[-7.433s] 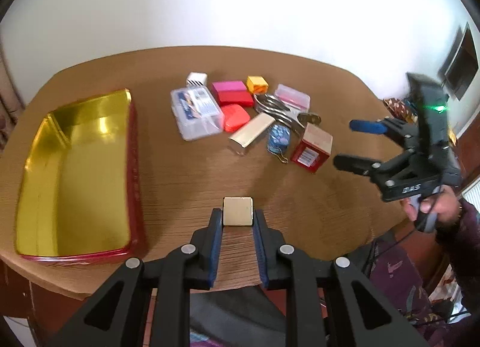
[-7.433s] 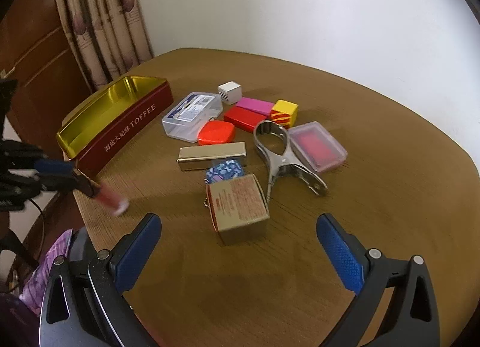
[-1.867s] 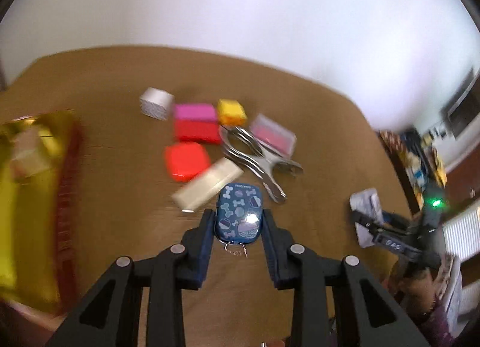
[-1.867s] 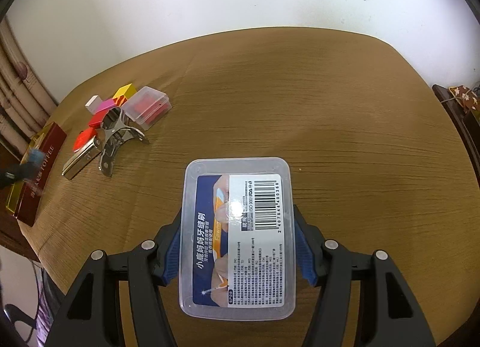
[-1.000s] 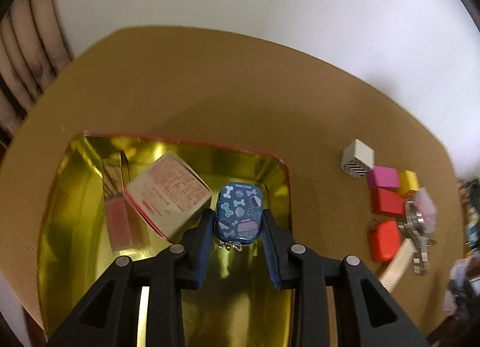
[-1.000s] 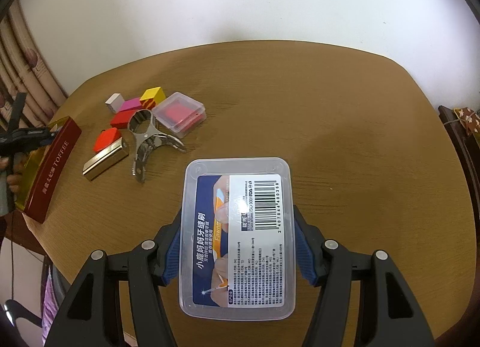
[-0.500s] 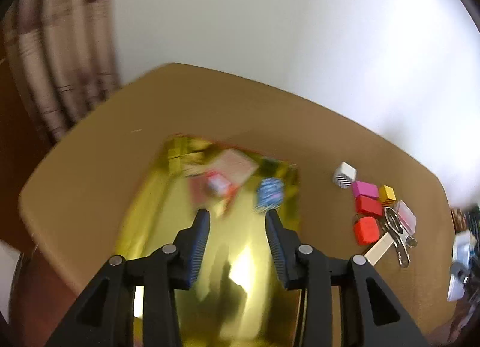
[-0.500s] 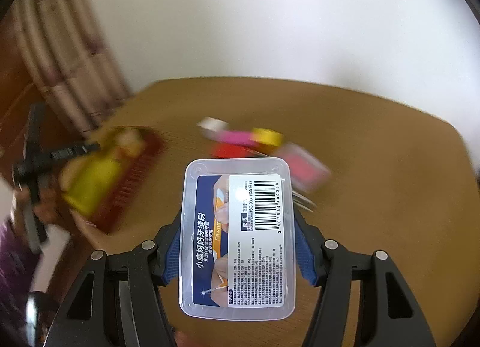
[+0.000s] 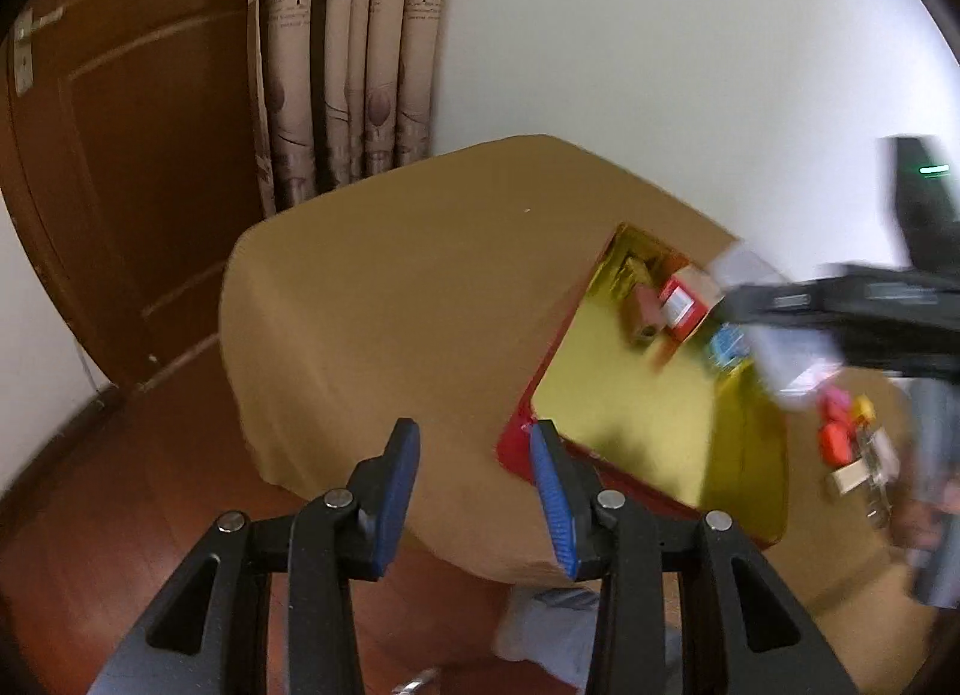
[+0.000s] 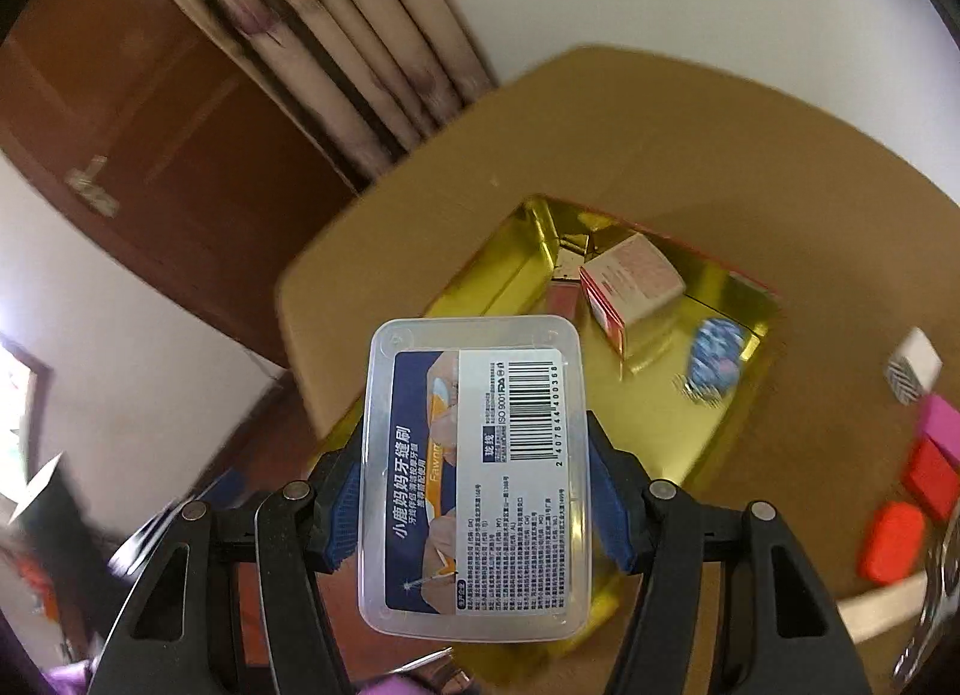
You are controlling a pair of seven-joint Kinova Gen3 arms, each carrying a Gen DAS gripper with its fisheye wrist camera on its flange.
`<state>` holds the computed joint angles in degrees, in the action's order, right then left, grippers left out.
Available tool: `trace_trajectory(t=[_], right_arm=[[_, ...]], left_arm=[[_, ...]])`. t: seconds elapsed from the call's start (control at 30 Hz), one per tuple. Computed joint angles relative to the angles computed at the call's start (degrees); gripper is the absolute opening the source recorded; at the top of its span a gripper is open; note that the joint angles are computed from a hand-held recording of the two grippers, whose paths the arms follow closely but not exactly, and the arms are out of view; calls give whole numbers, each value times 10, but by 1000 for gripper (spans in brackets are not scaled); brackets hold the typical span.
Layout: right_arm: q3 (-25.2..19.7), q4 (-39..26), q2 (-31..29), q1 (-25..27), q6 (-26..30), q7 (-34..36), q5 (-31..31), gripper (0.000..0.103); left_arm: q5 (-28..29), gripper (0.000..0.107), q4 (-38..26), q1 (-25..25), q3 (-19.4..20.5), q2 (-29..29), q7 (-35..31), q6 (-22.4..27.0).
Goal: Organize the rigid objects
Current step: 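Lower the plastic box into the tin and open the right gripper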
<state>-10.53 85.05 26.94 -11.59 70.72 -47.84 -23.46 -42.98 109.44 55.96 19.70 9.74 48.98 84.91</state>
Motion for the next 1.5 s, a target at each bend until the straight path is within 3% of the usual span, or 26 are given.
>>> trace_trajectory(t=[0.1,0.23,0.3,0.37,0.6,0.7,0.77,0.83,0.93,1.03,1.13,1.27,1.33,1.43,1.5], right_arm=[[-27,-5,26,-14,-26,-55,32,59],[-98,-5,53,-5,-81,-147,100,59],[-112,2,55,-2,-98,-171,114,59],[-88,5,56,-25,-107,-180,109,60],[92,30,31,-132,-120,-104,-16,66],[133,45,17,-131,-115,-51,-86,66],[131,66,-6,-103,-112,-5,-123,66],[101,97,-39,-51,-123,42,-137,68],[84,141,-87,25,-117,112,-145,78],[94,182,-131,105,-127,182,-126,78],[128,178,-141,180,-110,252,-107,78],[127,130,-128,280,-117,317,-69,60],[131,87,-110,311,-103,320,-52,58],[137,46,-85,340,-105,317,-51,58],[142,29,-67,350,-122,302,-55,58]], left_arm=[[-6,39,-8,3,-1,14,-15,15],[-20,39,0,5,-3,11,-26,-12],[-22,39,4,2,-5,9,-33,-24],[-24,39,8,-2,-7,6,-37,-38],[-21,39,6,-7,-6,4,-40,-44],[-19,40,-2,-9,-8,10,-57,-42],[-22,40,-9,-6,-9,16,-67,-35],[-22,40,-25,-1,-11,28,-81,-19],[-27,40,-31,7,-16,33,-87,-15],[-28,40,-41,12,-19,40,-99,-10],[-30,41,-43,14,-22,43,-112,-18],[-48,41,-45,36,-40,44,-130,-47],[-67,41,-52,20,-19,48,-167,-74],[-108,41,-84,-42,61,80,-237,-95],[-136,41,-96,-95,114,94,-284,-139]])
